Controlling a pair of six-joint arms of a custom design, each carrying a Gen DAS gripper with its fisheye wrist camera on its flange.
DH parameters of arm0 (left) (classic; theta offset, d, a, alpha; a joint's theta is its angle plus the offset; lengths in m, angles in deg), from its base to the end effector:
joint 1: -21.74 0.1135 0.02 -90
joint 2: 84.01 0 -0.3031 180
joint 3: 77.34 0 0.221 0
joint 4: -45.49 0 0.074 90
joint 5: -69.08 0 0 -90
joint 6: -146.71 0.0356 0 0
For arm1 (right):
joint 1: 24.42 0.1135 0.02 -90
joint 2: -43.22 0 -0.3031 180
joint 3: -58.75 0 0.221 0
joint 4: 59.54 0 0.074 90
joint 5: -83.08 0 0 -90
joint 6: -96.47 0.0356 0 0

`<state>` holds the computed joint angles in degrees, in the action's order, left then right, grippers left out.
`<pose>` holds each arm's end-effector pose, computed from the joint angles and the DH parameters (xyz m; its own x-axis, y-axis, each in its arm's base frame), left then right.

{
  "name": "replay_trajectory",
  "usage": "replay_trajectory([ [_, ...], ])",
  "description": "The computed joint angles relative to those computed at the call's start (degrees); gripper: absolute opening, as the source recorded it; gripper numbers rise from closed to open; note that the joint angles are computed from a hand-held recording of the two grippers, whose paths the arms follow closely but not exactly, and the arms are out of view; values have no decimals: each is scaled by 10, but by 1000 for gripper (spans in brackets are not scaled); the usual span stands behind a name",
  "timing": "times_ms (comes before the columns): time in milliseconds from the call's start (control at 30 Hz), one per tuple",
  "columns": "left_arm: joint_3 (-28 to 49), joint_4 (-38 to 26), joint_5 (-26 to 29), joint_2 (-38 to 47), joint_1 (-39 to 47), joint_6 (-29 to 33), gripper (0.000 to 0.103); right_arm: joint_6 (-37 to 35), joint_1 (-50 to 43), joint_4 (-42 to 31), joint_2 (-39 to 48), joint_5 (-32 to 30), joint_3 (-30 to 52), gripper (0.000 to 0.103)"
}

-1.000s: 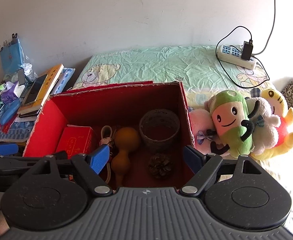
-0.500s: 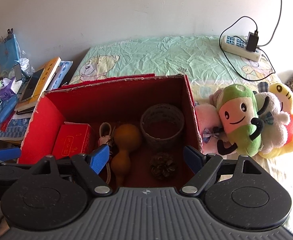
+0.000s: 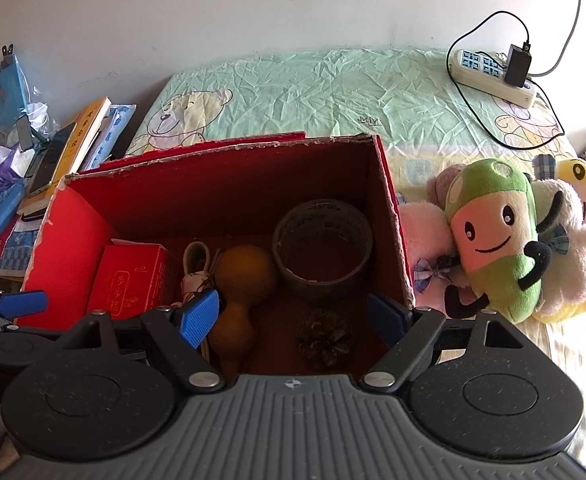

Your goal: Organize objects

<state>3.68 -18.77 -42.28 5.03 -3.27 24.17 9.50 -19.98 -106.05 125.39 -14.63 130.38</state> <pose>0.2469 -0.1009 0.2837 -0.8855 -0.1397 -0.4432 -0.2171 0.9676 0.1288 0.2543 0.0245 0.2816 -0.8434 -0.0129 -0.5372 -0.1050 0.9844 0.1412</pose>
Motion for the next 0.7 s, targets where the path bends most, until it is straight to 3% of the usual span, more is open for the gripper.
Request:
replay_trajectory([
  [700, -23, 45, 3, -8, 9, 8, 101, 11, 7, 25, 9, 11, -5, 83],
])
